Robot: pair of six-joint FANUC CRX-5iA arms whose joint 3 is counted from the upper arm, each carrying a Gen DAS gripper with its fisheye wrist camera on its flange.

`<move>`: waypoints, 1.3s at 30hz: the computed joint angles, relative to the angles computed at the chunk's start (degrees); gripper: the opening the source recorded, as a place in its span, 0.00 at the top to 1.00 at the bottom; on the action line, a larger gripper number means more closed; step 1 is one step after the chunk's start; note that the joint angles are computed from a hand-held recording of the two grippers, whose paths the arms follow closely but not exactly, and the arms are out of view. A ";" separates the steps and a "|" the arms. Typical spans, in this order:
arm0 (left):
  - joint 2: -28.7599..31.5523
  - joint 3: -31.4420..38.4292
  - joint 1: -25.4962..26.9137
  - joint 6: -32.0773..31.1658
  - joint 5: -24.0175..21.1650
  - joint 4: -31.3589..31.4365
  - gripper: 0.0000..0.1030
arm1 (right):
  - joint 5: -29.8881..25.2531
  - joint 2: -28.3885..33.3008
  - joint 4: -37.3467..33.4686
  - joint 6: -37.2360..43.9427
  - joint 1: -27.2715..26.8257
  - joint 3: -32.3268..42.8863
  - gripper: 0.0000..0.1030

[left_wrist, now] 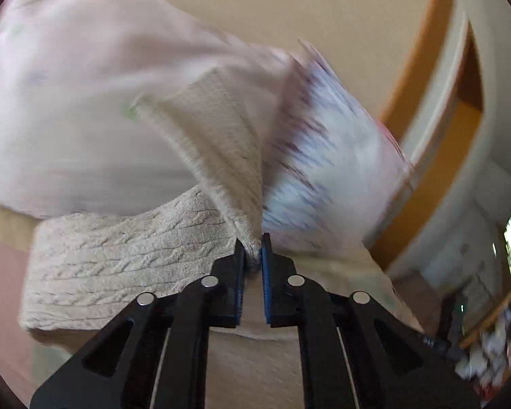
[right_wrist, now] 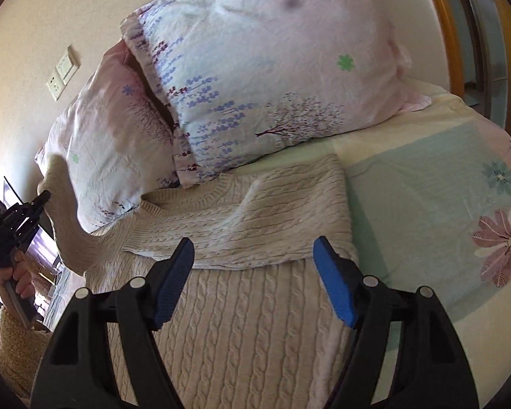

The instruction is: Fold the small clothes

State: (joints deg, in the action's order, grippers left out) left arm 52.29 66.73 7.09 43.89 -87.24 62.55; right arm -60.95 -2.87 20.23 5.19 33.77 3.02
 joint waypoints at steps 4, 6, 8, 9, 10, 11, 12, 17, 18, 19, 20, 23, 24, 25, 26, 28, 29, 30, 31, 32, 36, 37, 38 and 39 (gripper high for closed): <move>-8.93 -12.91 -8.23 -10.99 -1.01 -18.65 0.45 | -1.05 -2.10 -2.81 -1.68 0.04 -1.48 0.30; -11.92 -18.38 -7.19 -12.98 1.26 -19.78 0.45 | -2.27 -3.87 -3.63 -0.82 0.88 -2.19 0.30; -12.91 -20.61 -3.71 -13.77 0.29 -17.24 0.44 | -3.38 -5.73 -5.34 0.36 2.01 -2.85 0.30; -13.30 -21.10 -1.53 -13.57 -0.04 -16.49 0.42 | -3.31 -6.84 -6.43 0.44 2.52 -3.52 0.30; -14.24 -22.37 0.61 -13.45 0.38 -16.26 0.41 | -2.64 -8.40 -8.15 0.19 3.05 -4.60 0.31; -14.90 -23.10 2.80 -13.29 0.82 -16.67 0.39 | -1.51 -10.22 -9.62 -1.04 3.86 -6.13 0.33; -15.31 -23.53 4.87 -12.97 0.88 -17.55 0.39 | -0.46 -11.53 -10.45 -2.25 4.65 -7.34 0.39; -17.91 -28.24 13.25 -10.03 -0.15 -24.14 0.40 | 0.21 -16.03 -11.51 -10.65 11.52 -11.66 0.54; -17.81 -28.49 14.41 -9.31 -1.66 -25.04 0.40 | 0.21 -16.65 -9.33 -12.96 13.52 -12.64 0.56; -17.71 -29.30 15.56 -8.69 -3.10 -25.09 0.40 | 0.01 -17.15 -8.10 -14.49 14.99 -13.08 0.57; -17.94 -30.79 16.65 -8.11 -4.12 -24.77 0.40 | 0.43 -17.52 -8.16 -15.48 15.96 -13.24 0.60; -21.53 -39.10 19.34 -10.86 -4.53 -20.86 0.43 | 4.57 -18.46 -10.82 -15.67 17.35 -14.03 0.79; -22.51 -41.37 20.15 -11.51 -5.47 -19.41 0.48 | 5.75 -18.41 -11.88 -15.09 17.73 -14.02 0.86; -22.09 -41.48 20.50 -11.41 -8.54 -18.77 0.55 | 8.16 -18.64 -12.73 -14.63 18.24 -14.52 0.92; -21.52 -41.21 20.67 -10.62 -11.69 -18.86 0.65 | 9.58 -18.74 -12.39 -14.87 18.71 -14.93 0.92; -22.22 -42.75 20.66 -10.88 -13.30 -19.28 0.71 | 10.91 -18.60 -9.04 -16.03 19.69 -15.34 0.93; -23.18 -43.98 20.62 -11.98 -12.20 -19.26 0.75 | 12.00 -18.70 -6.62 -17.14 19.72 -15.81 0.93; -23.31 -44.06 20.43 -12.26 -11.76 -18.96 0.80 | 13.17 -18.71 -4.95 -17.79 19.30 -16.10 0.93; -22.70 -43.36 20.09 -11.50 -11.84 -18.01 0.84 | 14.41 -18.67 -2.50 -18.38 18.58 -16.38 0.93; -21.65 -41.75 19.67 -10.11 -12.07 -16.76 0.86 | 14.94 -18.32 -0.66 -18.03 17.41 -16.12 0.93; -15.11 -29.93 16.01 -4.70 -9.76 -8.83 0.93 | 20.73 -14.92 5.57 -16.19 8.62 -14.29 0.93; -13.17 -26.18 14.60 -3.19 -7.82 -6.60 0.93 | 23.32 -13.36 7.52 -17.08 5.44 -14.00 0.93; -11.37 -22.44 12.91 -1.38 -4.68 -4.92 0.93 | 25.80 -11.67 9.01 -18.54 2.31 -13.68 0.93; -9.17 -18.21 11.10 1.29 -1.63 -3.77 0.93 | 29.33 -9.50 11.83 -22.19 -1.30 -14.30 0.93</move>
State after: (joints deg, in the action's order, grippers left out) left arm 43.13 48.52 18.19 45.18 -88.87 58.79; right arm -31.63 -12.37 32.06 -17.00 32.48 -11.28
